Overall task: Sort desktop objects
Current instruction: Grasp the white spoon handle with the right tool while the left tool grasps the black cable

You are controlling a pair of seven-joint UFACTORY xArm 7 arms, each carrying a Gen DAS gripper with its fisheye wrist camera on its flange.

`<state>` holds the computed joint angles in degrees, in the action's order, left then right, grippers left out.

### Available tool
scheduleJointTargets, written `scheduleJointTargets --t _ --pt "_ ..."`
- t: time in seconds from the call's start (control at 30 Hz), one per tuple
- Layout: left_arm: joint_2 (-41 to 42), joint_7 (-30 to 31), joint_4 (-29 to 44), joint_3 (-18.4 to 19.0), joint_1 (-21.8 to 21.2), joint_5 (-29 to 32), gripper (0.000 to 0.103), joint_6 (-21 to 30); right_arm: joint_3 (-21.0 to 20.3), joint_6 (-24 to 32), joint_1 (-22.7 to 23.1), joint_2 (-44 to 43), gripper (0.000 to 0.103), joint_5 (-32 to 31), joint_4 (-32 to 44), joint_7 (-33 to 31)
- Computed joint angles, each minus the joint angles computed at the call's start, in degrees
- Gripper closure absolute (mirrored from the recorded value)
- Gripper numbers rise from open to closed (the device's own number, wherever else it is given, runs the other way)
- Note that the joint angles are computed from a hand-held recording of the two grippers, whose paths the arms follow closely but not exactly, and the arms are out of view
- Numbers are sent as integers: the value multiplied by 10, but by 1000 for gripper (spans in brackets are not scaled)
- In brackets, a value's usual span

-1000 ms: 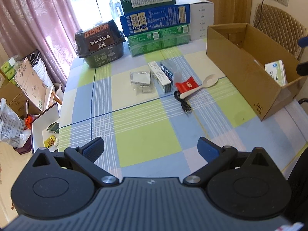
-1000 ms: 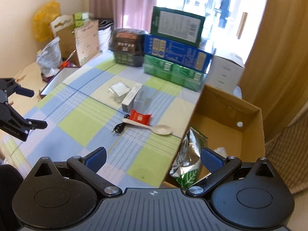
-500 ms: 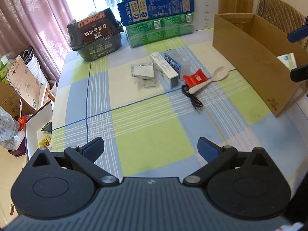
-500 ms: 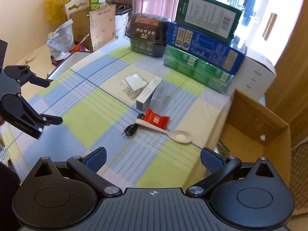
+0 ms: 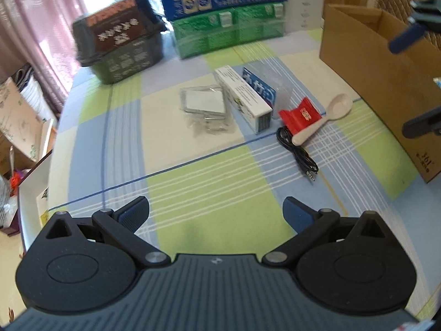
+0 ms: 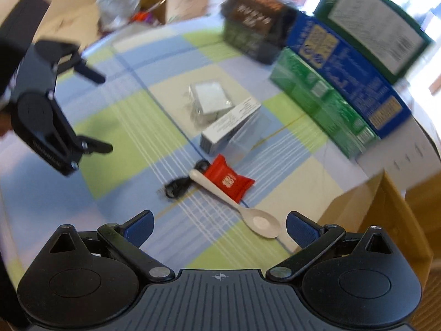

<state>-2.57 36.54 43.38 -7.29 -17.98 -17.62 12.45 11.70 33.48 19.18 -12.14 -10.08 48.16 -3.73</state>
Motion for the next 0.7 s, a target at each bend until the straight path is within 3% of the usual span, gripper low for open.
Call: scheduleJointTargets --t 0.23,0.3,0.47,0.6,0.7 --pt "60 90 53 -27 -5 -104 2 22 -16 22 -7 64 21 -29 42 -114" --pt "79 95 69 -39 -3 -109 5 22 -17 47 -9 85 33 -42 61 -145" --pt "121 102 108 -66 1 -101 18 32 -24 81 -9 126 44 -44 91 -243" --pt "152 94 136 -79 4 -85 28 45 -28 88 -9 157 48 -49 115 -273" --pt "171 93 148 -90 9 -83 29 44 -30 101 -5 181 56 -69 136 -274"
